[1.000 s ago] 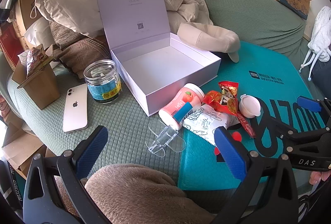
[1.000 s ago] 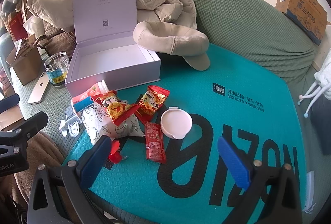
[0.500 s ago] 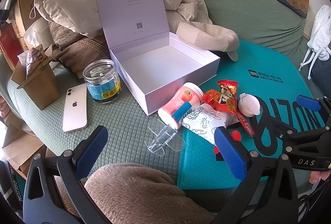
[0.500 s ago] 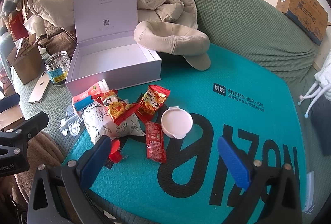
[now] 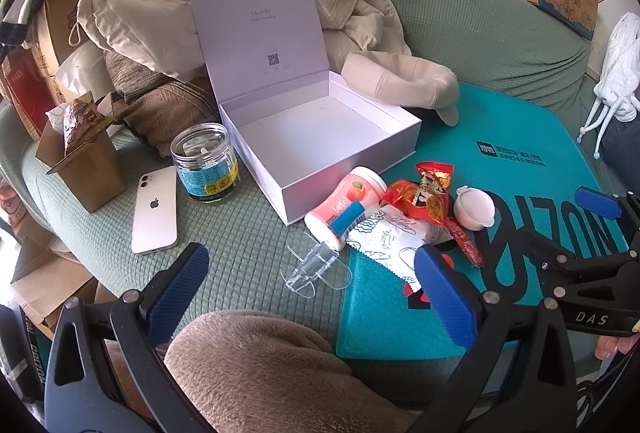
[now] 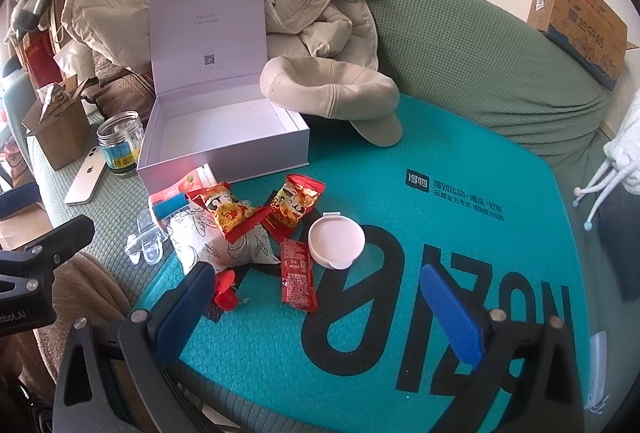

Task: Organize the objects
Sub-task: 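Move the right tool toward the red ketchup packet on the mat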

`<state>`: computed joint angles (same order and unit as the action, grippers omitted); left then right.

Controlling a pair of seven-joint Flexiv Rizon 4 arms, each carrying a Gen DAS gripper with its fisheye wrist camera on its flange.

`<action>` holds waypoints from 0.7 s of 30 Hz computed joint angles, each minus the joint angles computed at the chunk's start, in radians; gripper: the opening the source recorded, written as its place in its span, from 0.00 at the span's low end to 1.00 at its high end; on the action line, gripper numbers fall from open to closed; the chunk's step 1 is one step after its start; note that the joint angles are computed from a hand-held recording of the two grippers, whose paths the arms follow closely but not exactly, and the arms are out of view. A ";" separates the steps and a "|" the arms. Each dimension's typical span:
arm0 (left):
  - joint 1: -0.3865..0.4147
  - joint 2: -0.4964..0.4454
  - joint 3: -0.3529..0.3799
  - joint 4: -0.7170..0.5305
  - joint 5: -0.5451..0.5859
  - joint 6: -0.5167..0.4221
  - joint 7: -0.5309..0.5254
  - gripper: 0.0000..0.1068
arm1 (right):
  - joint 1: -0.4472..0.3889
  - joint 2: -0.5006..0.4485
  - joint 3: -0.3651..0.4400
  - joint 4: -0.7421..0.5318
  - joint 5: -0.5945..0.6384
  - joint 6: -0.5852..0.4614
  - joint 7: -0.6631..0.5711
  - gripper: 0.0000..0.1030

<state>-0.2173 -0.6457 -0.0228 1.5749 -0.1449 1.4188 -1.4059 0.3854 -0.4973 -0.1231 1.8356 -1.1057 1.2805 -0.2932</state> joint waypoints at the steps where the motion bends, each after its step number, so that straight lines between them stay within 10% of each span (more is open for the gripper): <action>1: -0.001 0.005 0.001 0.005 0.000 -0.001 -0.003 0.96 | 0.001 0.006 -0.005 0.008 -0.013 0.008 0.011 1.00; 13: -0.038 0.059 0.045 0.065 0.032 -0.002 -0.065 0.96 | -0.047 0.051 0.003 0.077 -0.179 0.096 0.140 1.00; 21: -0.031 0.062 0.064 0.077 0.055 -0.057 -0.110 0.96 | -0.057 -0.001 0.033 0.063 -0.069 0.130 0.076 1.00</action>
